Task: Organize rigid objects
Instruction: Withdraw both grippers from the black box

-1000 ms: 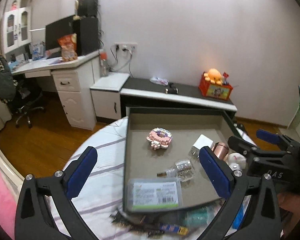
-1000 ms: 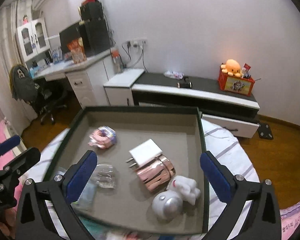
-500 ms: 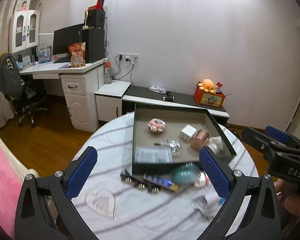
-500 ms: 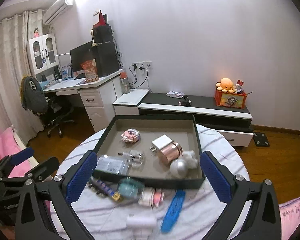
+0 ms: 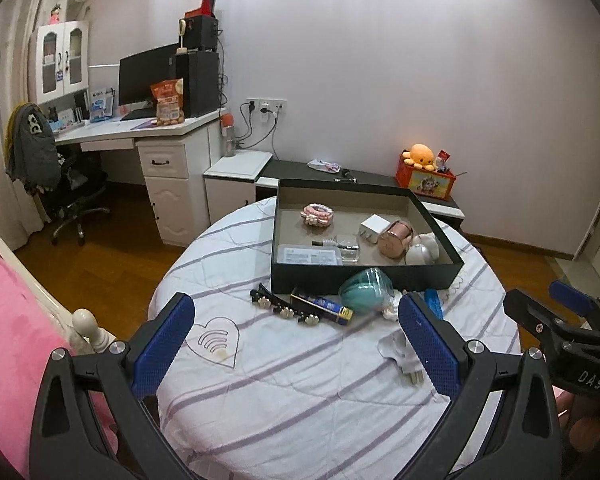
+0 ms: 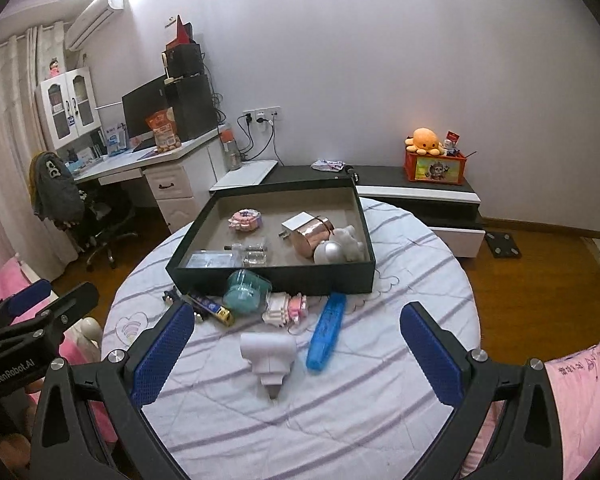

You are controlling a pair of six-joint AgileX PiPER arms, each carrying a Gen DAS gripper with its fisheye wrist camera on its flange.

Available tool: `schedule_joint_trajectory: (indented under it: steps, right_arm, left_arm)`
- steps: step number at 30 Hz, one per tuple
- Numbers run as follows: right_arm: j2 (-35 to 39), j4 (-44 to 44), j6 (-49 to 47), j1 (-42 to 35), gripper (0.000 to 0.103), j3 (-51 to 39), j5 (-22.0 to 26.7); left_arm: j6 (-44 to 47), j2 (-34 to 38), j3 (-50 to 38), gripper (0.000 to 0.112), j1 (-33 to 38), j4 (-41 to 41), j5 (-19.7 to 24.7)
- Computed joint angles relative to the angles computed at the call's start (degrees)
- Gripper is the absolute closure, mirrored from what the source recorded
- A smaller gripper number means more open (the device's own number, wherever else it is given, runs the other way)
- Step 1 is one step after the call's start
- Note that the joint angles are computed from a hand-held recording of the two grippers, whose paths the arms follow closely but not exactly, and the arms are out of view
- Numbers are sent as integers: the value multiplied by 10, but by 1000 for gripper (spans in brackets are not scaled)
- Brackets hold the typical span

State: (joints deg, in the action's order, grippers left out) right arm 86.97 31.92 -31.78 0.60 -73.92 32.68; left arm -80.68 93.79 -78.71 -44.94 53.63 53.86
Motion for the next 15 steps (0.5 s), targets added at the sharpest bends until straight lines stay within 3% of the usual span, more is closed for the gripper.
schedule_joint_trajectory:
  steps: [15]
  right_arm:
    - [-30,-1,-12,7,0,35,-4]
  left_arm:
    - [-22,-8,13,9,-28,11,21]
